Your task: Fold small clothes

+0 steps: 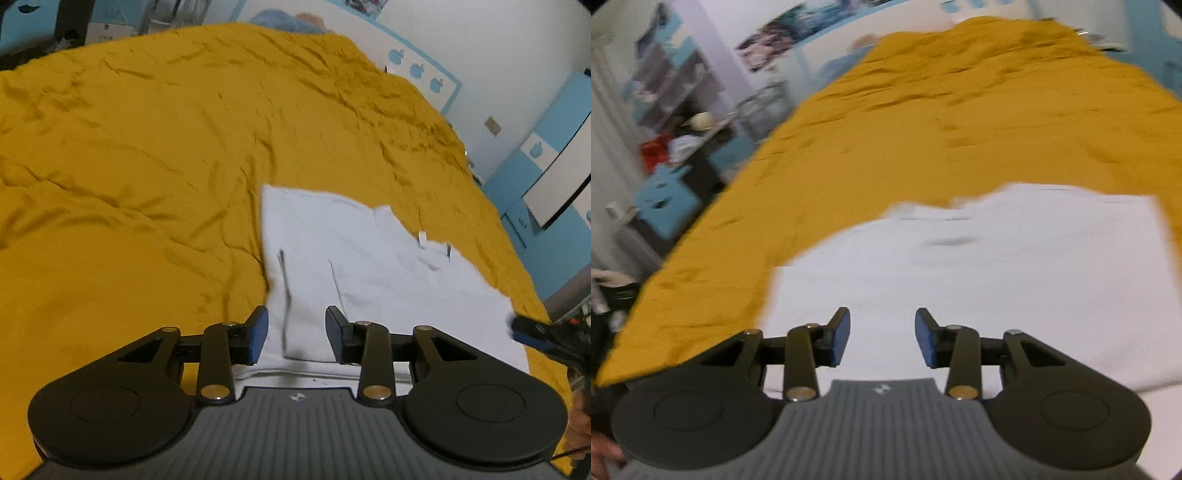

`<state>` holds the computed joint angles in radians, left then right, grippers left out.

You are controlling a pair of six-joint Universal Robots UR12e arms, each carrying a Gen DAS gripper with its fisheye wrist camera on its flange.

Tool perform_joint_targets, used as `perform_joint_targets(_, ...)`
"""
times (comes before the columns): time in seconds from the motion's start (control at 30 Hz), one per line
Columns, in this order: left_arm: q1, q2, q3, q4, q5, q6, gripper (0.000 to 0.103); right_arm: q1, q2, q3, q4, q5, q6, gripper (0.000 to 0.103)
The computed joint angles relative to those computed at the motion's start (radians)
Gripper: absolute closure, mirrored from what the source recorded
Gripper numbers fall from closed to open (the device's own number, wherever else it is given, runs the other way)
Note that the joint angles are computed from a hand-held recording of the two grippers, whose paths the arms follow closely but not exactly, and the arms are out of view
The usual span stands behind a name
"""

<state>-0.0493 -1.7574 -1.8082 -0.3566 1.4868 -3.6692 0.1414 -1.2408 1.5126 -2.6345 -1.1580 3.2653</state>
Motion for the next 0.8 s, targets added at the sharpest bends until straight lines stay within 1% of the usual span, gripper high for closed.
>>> perform_joint_targets(0.07,-0.01,-0.015,0.013,-0.015,0.011,0.013,0.06,-0.035,-0.032,0.052,-0.018,-0.051,-0.024,0.068)
perform_joint_targets(0.17,-0.031,-0.029,0.03,-0.049,0.061,0.049,0.06,-0.085,-0.079,0.127,-0.046,-0.141,-0.072,0.067)
perform_joint_targets(0.27,-0.043,-0.033,0.036,-0.071,0.092,0.076,0.06,-0.127,-0.124,0.191,-0.051,-0.239,-0.143,0.065)
perform_joint_targets(0.33,-0.05,-0.036,0.041,-0.086,0.115,0.089,0.06,-0.148,-0.14,0.218,-0.05,-0.266,-0.179,0.059)
perform_joint_targets(0.37,-0.054,-0.038,0.045,-0.097,0.126,0.096,0.06,-0.156,-0.145,0.229,-0.053,-0.273,-0.199,0.059)
perform_joint_targets(0.47,-0.062,-0.042,0.052,-0.116,0.146,0.103,0.06,-0.164,-0.139,0.239,-0.051,-0.295,-0.267,0.059)
perform_joint_targets(0.53,-0.065,-0.043,0.054,-0.122,0.155,0.104,0.06,-0.162,-0.124,0.237,-0.076,-0.306,-0.302,0.06)
perform_joint_targets(0.57,-0.067,-0.044,0.057,-0.128,0.16,0.108,0.06,-0.141,-0.106,0.225,-0.095,-0.331,-0.309,0.061)
perform_joint_targets(0.6,-0.068,-0.045,0.06,-0.135,0.164,0.111,0.06,-0.133,-0.095,0.219,-0.114,-0.353,-0.325,0.064)
perform_joint_targets(0.63,-0.068,-0.046,0.063,-0.142,0.166,0.114,0.06,-0.121,-0.083,0.209,-0.124,-0.385,-0.33,0.072)
perform_joint_targets(0.67,-0.069,-0.048,0.068,-0.149,0.168,0.116,0.06,-0.116,-0.076,0.199,-0.126,-0.402,-0.329,0.083)
perform_joint_targets(0.73,-0.071,-0.05,0.074,-0.164,0.177,0.125,0.062,-0.127,-0.075,0.194,-0.123,-0.359,-0.32,0.1)
perform_joint_targets(0.8,-0.072,-0.051,0.079,-0.178,0.181,0.135,0.064,-0.132,-0.08,0.199,-0.159,-0.347,-0.311,0.103)
